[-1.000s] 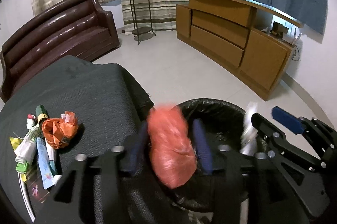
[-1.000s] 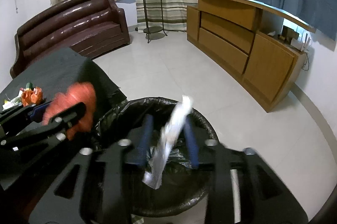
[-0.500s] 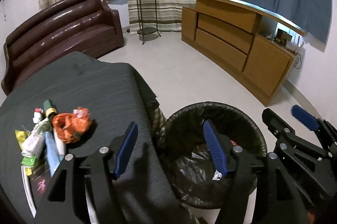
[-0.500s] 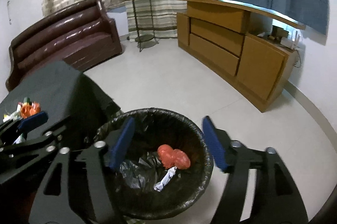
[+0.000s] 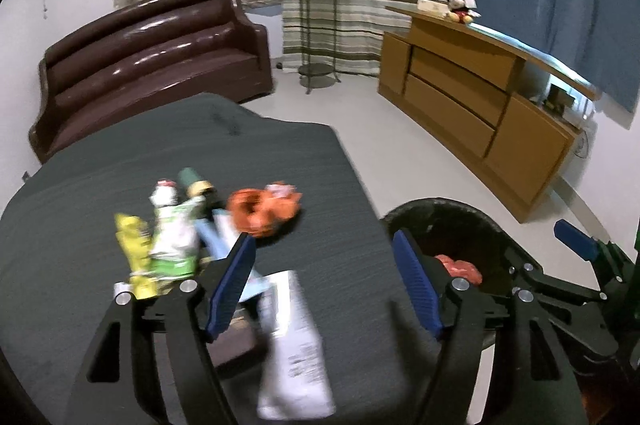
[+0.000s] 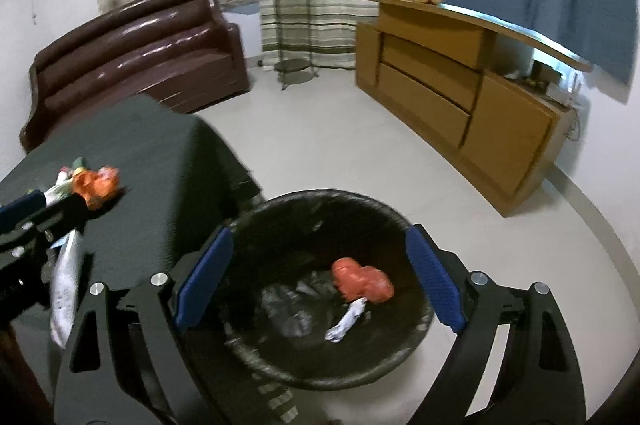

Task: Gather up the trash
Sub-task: 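Move both tools back over the table toward the remaining trash, then grasp the white paper strip with the left tool while the right tool grasps the white tube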

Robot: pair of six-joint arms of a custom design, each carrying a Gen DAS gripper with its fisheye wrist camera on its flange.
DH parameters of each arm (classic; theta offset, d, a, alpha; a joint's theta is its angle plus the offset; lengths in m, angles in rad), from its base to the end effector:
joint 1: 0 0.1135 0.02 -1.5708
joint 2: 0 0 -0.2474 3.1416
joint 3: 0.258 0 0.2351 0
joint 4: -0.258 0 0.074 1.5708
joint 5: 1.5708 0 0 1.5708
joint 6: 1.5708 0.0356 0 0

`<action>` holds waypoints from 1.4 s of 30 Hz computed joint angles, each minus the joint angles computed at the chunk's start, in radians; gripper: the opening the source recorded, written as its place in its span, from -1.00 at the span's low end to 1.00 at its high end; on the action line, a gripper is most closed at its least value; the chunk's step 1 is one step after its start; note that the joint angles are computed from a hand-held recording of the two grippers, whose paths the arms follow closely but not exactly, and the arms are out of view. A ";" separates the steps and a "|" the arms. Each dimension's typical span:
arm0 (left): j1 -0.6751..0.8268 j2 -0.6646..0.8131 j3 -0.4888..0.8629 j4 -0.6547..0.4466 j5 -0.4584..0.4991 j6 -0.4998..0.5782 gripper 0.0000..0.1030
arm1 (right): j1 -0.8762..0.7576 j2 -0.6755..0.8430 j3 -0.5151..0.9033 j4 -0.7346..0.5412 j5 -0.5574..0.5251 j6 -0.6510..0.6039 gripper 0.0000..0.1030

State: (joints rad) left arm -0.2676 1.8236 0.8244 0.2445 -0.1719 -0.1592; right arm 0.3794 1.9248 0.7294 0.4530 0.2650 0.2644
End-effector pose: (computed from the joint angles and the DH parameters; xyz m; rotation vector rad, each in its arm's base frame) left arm 0.3245 -0.0826 0.1196 0.0392 2.3114 -0.0170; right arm 0.3051 0.1116 0.0828 0.0024 2.2818 0.0288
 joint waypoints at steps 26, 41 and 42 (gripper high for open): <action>0.476 -0.134 -0.364 0.209 0.132 0.171 0.37 | 0.423 0.107 0.199 -0.225 0.102 0.096 0.66; 0.510 -0.024 -0.275 0.147 0.188 0.177 0.37 | 0.404 0.182 0.294 -0.312 0.069 0.120 0.36; 0.510 -0.025 -0.273 0.140 0.190 0.179 0.36 | 0.400 0.182 0.295 -0.314 0.062 0.118 0.36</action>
State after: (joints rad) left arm 0.2421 1.7989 0.5515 0.3841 0.0176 0.0196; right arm 0.7797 2.1065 1.0247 0.1391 0.3273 0.3826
